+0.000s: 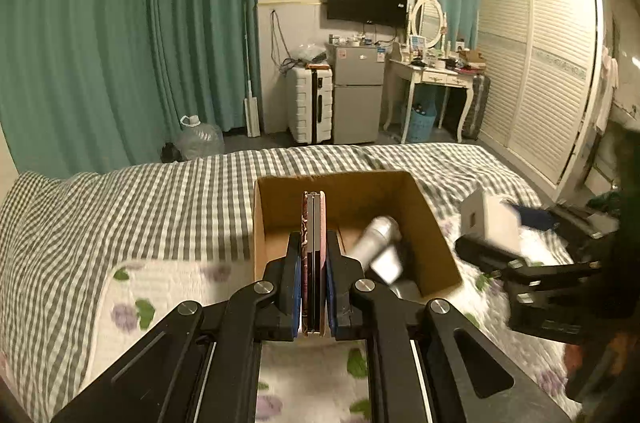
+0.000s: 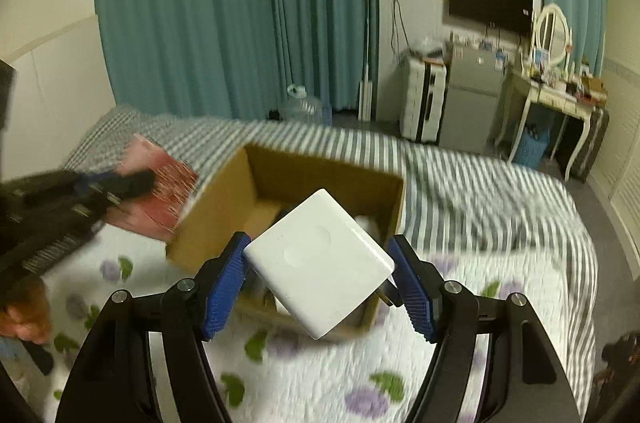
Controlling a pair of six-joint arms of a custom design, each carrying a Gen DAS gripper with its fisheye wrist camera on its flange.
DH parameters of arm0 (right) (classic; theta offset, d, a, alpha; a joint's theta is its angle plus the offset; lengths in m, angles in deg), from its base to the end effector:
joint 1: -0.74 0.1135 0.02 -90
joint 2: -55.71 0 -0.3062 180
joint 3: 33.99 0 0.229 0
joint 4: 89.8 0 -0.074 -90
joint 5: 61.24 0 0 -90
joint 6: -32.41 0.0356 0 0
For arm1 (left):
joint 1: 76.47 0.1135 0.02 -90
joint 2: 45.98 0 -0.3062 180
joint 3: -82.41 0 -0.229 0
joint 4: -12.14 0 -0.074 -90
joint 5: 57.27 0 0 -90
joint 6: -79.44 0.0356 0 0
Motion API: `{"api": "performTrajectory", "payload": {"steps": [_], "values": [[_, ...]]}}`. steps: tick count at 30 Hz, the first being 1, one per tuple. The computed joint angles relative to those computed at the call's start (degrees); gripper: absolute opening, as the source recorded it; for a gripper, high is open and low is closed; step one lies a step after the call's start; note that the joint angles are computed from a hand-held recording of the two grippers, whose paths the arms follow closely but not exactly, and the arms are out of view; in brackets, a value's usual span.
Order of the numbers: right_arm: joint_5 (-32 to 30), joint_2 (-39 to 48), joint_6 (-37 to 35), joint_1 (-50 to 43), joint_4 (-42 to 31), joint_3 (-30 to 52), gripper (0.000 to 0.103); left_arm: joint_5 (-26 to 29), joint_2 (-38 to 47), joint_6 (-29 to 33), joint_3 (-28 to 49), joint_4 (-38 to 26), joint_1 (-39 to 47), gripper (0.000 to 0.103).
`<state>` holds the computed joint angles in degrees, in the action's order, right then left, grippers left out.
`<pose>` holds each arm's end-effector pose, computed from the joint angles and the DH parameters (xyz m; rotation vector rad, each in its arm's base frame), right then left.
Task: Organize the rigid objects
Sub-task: 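Lower the square charger into the box with the right tool while the left tool drops the phone in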
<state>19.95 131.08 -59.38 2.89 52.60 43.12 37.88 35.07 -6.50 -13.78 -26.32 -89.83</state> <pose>0.2597 0.0152 0.3528 -0.1616 2.1875 0.1724 0.2814 -0.0701 0.3631 0.3827 2.1638 -0.1898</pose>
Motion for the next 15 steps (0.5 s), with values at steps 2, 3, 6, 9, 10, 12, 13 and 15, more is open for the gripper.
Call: {"api": "performTrajectory", "payload": {"steps": [2, 3, 6, 9, 10, 12, 13, 15], "values": [[0.37, 2.66, -0.48, 0.17, 1.38, 2.22, 0.070, -0.19, 4.40, -0.34, 2.11, 0.68, -0.14, 0.009], [0.71, 3.75, -0.71, 0.34, 2.02, 2.77, 0.070, -0.66, 6.78, -0.19, 2.90, 1.29, -0.32, 0.009], [1.15, 7.38, -1.48, 0.19, 4.28, 3.54, 0.070, -2.64, 13.15, 0.91, 3.22, 4.28, -1.23, 0.009], [0.66, 11.03, -2.03, -0.24, 6.33, 3.16, 0.070, -2.80, 17.13, 2.37, 3.17, 6.07, -1.86, 0.009], [0.49, 12.22, -2.25, -0.44, 6.71, 3.14, 0.070, -2.81, 18.12, 2.60, 3.27, 6.49, -2.09, 0.009], [0.03, 14.40, -3.08, -1.00, 6.93, 3.01, 0.070, -3.03, 20.23, 2.76, 3.94, 7.46, -2.41, 0.010], [-0.25, 14.91, -3.44, -1.35, 7.02, 2.69, 0.070, -2.97, 21.22, 2.87, 4.31, 7.85, -2.24, 0.010], [-0.18, 15.67, -3.44, -1.64, 7.05, 2.78, 0.070, -3.01, 22.60, 2.18, 5.28, 7.87, -2.03, 0.013]]}}
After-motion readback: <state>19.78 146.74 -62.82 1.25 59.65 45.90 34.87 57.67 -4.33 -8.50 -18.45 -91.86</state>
